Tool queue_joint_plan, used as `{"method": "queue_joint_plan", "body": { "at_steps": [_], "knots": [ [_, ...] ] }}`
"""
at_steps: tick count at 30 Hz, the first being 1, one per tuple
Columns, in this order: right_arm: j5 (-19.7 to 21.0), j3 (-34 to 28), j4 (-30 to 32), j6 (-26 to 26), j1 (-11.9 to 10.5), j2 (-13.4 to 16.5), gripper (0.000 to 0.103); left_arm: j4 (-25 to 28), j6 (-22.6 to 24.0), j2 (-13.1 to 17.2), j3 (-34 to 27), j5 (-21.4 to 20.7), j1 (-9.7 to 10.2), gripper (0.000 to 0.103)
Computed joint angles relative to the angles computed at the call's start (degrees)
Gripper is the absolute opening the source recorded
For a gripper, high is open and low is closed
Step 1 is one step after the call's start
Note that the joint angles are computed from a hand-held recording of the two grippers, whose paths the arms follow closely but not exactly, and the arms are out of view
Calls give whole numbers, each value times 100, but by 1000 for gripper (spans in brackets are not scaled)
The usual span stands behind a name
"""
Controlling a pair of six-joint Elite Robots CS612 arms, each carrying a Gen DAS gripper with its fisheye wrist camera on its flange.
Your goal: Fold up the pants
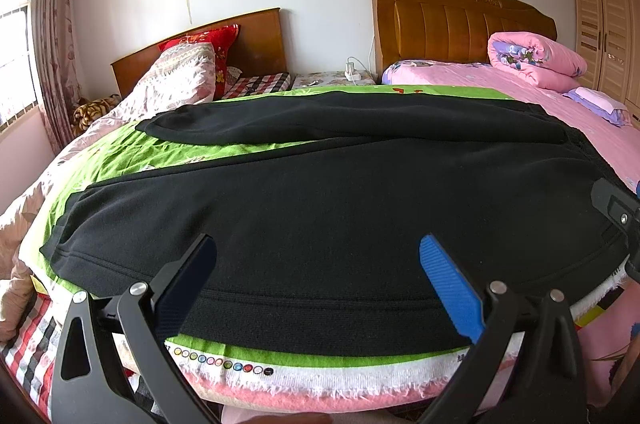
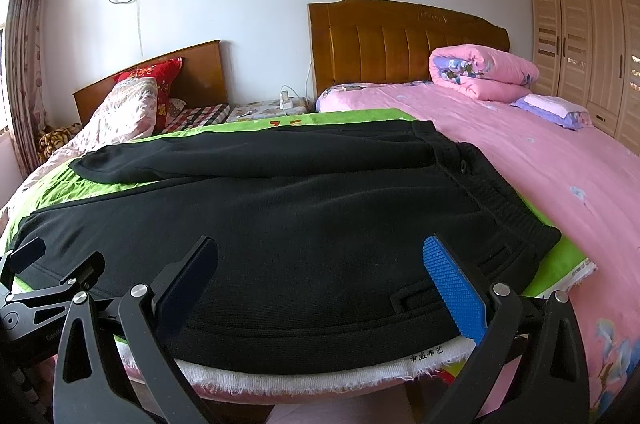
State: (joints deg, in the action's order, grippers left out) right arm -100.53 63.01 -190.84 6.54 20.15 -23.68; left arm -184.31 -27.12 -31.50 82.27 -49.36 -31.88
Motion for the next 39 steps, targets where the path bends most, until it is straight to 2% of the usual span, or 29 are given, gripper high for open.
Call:
{"method": "queue_joint_plan", "body": {
  "at_steps": [39],
  "knots": [
    [84, 35, 144, 81, -23, -25, 99, 152, -99, -35, 40, -72, 17, 102]
  ]
}}
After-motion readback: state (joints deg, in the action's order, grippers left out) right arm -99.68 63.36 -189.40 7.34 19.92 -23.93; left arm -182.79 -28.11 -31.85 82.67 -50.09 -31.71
